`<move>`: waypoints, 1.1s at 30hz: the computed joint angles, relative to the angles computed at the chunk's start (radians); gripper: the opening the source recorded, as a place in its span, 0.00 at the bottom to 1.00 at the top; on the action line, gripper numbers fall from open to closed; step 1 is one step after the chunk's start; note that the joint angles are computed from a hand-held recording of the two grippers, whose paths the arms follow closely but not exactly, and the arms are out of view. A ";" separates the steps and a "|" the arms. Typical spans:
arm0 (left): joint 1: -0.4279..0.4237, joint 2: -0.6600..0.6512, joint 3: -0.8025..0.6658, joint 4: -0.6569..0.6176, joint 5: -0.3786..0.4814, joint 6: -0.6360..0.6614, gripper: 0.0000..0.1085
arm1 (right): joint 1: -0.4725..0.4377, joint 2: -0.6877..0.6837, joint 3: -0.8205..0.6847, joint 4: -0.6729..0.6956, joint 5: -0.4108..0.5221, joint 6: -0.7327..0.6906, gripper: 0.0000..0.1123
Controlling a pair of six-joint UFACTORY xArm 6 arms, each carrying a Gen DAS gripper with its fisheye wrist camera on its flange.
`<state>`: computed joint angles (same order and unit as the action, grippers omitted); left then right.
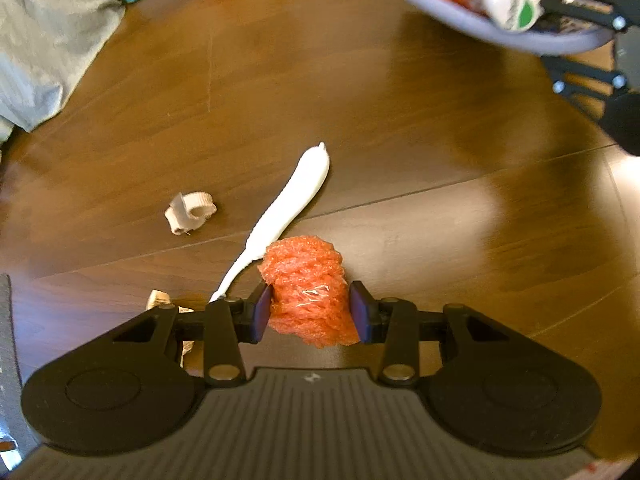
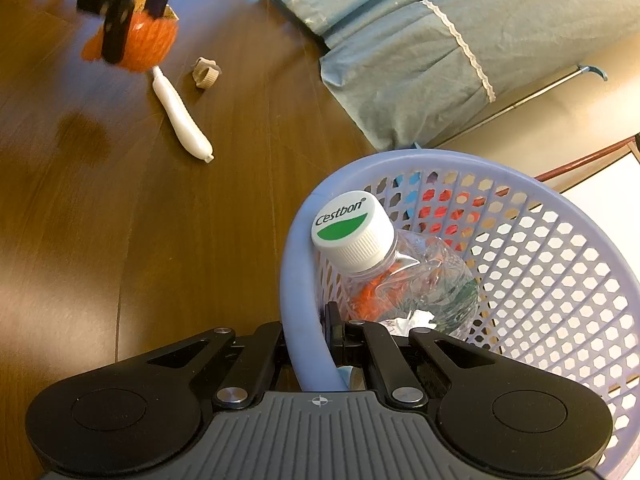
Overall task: Collect trash
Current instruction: 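Lift the orange net over the wastebasket and release it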
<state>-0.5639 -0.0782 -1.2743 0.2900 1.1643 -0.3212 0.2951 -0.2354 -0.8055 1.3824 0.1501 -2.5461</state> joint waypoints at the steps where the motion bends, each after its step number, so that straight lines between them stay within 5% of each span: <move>1: -0.006 0.000 -0.015 0.001 0.012 -0.002 0.33 | 0.000 0.000 0.002 -0.005 -0.001 0.002 0.00; 9: -0.055 0.007 -0.146 0.014 0.075 -0.033 0.33 | 0.003 -0.004 0.011 -0.028 -0.004 0.024 0.00; 21: -0.077 0.108 -0.357 0.061 0.036 -0.008 0.33 | -0.005 -0.022 0.030 -0.048 0.008 0.039 0.00; 27: -0.078 0.240 -0.550 0.046 0.003 0.030 0.33 | 0.001 -0.021 0.027 -0.046 0.003 0.051 0.00; 33: -0.089 0.498 -0.914 -0.011 -0.008 0.113 0.34 | 0.000 -0.025 0.029 -0.050 0.005 0.060 0.00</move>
